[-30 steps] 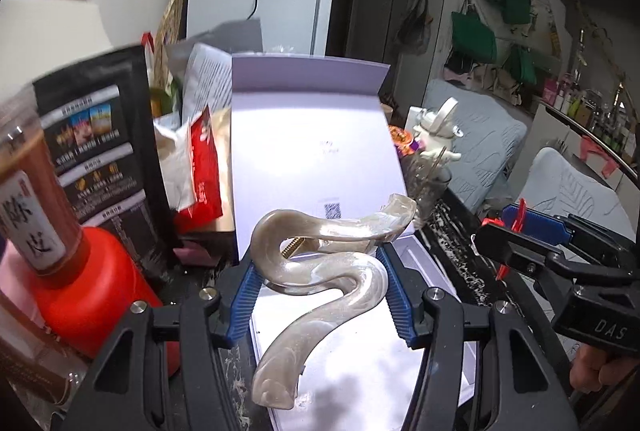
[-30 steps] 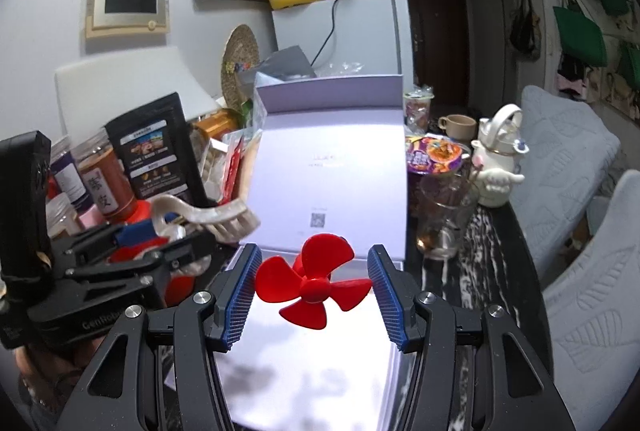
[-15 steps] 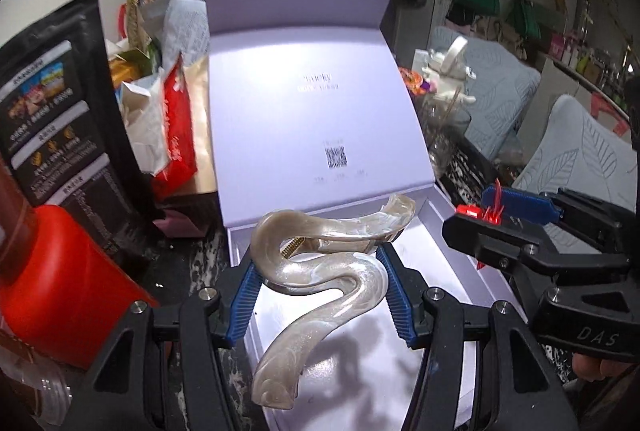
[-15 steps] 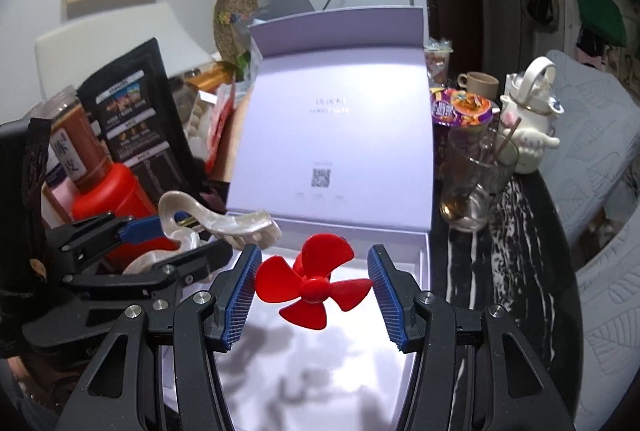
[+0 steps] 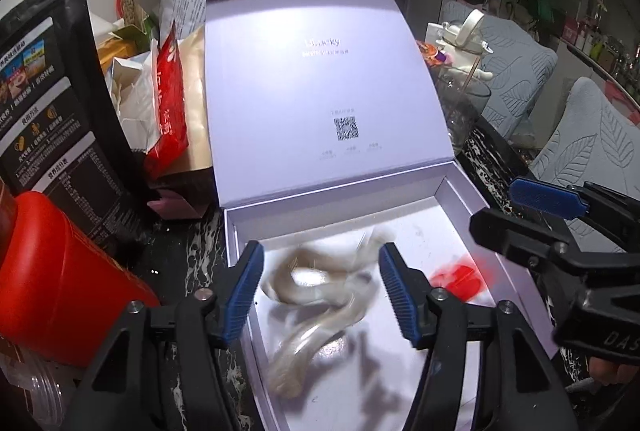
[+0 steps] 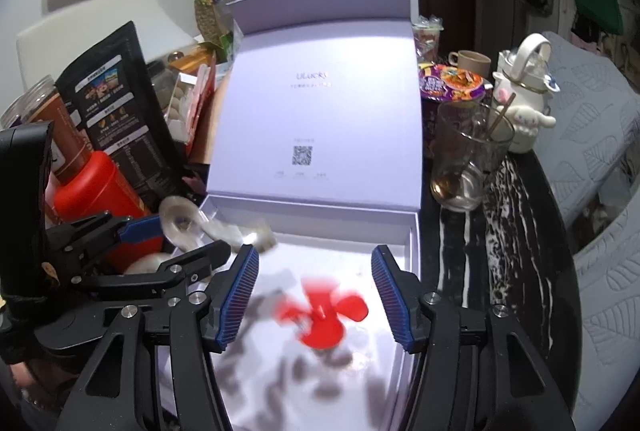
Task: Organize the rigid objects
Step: 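Carry the S clip and red propeller over the open box with both grippers, then lower both grippers into the box and open to release the items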
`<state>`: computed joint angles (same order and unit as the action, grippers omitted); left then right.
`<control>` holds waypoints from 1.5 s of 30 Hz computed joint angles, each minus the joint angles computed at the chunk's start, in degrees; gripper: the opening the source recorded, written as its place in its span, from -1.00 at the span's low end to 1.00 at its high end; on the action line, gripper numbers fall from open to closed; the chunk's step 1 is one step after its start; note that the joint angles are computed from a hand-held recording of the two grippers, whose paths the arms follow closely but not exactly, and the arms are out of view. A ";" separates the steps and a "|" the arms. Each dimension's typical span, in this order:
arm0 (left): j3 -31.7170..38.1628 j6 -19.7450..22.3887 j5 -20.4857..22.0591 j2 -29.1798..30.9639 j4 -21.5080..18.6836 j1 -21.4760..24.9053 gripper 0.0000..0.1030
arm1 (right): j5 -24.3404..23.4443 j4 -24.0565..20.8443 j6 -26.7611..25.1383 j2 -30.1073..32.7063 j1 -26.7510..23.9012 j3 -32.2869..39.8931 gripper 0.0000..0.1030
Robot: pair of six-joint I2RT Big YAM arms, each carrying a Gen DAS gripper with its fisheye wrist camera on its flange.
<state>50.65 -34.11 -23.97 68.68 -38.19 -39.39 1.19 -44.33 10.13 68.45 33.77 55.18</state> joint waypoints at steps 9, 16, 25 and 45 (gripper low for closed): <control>0.73 -1.26 -1.50 0.19 -1.94 -0.41 0.47 | 0.74 -0.99 0.65 -0.19 -0.55 -0.02 0.18; 1.18 -1.17 -3.76 -1.27 -3.01 -1.92 0.47 | 2.81 -1.44 0.61 -1.76 0.51 0.25 0.18; 2.31 -1.34 -6.94 -3.78 -6.10 -4.83 0.47 | 5.03 -2.26 0.68 -4.47 2.11 0.41 0.18; 5.71 -7.16 -17.66 -10.88 -15.86 -14.28 0.47 | 13.61 -8.99 1.56 -12.91 8.02 2.65 0.22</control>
<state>56.37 -41.27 -41.64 57.81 -54.04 -53.67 14.79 -53.32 11.69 55.54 41.79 57.84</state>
